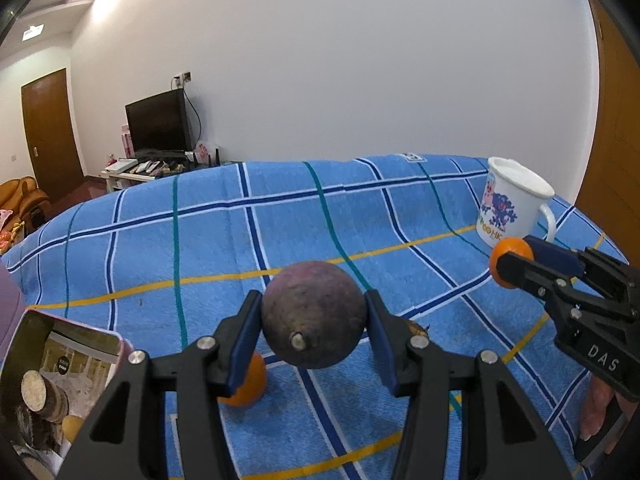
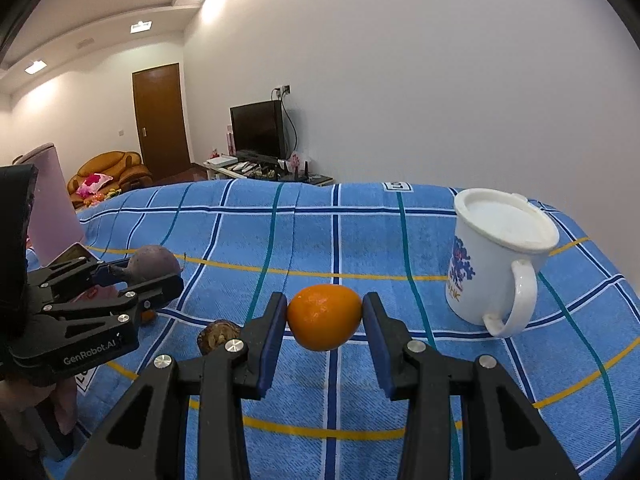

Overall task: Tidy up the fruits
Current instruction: 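Carry the purple fruit and mandarin over the tin with both tools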

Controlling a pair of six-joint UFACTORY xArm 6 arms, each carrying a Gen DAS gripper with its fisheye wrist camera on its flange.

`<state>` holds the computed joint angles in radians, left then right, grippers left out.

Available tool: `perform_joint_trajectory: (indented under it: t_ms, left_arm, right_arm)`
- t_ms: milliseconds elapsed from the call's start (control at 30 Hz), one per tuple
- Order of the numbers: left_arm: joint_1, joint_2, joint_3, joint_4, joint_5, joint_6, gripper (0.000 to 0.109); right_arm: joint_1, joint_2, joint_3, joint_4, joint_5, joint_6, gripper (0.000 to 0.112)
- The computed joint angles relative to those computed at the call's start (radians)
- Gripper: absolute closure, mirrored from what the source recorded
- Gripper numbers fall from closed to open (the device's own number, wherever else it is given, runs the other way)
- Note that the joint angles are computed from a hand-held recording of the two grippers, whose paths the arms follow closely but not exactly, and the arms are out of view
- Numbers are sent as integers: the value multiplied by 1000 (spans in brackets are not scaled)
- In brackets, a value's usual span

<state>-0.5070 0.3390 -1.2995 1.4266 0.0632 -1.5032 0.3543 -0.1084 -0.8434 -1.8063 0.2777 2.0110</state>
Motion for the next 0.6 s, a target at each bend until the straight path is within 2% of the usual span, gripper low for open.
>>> perform_joint_trajectory:
  t_ms: [233,367,600]
  left_arm:
    - [-1,-26,9,144,13,-145,56]
    - [-7,-41,9,268,27,-268,56]
    - [-19,-64,25,366,56,-372,56]
  right_arm:
    - [12,-13,11,-49,28,53,71]
    - [26,-36,31,-80,52,85,71]
    - [50,-59,49,-108,93,110,71]
